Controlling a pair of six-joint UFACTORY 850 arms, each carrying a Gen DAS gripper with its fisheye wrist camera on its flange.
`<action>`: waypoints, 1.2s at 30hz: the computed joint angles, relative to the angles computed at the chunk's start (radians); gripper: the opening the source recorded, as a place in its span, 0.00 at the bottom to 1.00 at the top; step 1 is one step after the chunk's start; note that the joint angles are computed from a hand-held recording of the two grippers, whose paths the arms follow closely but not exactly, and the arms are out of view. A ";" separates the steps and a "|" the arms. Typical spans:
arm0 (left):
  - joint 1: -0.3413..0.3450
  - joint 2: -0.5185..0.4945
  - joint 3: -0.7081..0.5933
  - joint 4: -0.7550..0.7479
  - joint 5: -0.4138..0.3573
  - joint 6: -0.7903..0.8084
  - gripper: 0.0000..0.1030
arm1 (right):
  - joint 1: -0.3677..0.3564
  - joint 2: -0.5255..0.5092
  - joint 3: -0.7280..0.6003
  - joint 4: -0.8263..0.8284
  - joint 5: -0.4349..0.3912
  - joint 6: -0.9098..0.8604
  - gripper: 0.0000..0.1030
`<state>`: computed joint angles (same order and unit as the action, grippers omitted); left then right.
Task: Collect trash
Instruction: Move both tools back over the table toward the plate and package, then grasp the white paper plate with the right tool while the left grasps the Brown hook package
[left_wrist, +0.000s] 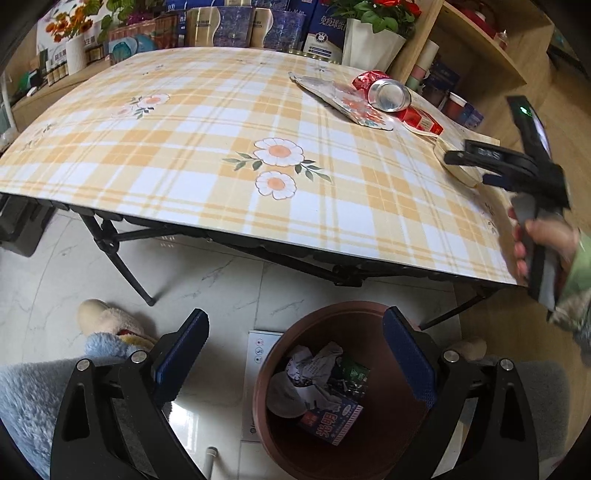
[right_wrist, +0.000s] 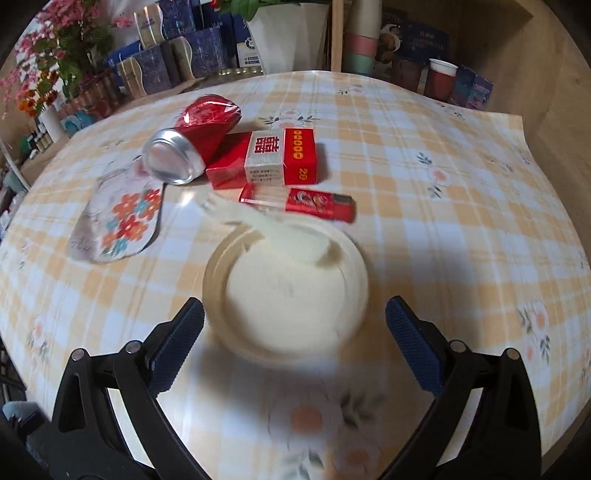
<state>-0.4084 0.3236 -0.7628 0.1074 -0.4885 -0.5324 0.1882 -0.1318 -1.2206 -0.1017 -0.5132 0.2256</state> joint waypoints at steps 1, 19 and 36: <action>0.002 0.000 0.001 0.002 0.002 0.001 0.90 | 0.006 -0.021 -0.018 -0.025 -0.009 0.011 0.94; -0.004 -0.009 -0.014 0.001 0.034 0.052 0.90 | 0.003 0.032 0.048 0.120 0.042 -0.136 0.83; 0.051 -0.148 -0.242 -0.272 0.073 0.322 0.90 | -0.142 0.212 0.187 0.696 -0.109 -0.552 0.83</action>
<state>-0.3575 0.1751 -1.0046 -0.1644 -0.4156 -0.2105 0.0463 0.0798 -1.0334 0.5940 -0.6224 -0.3261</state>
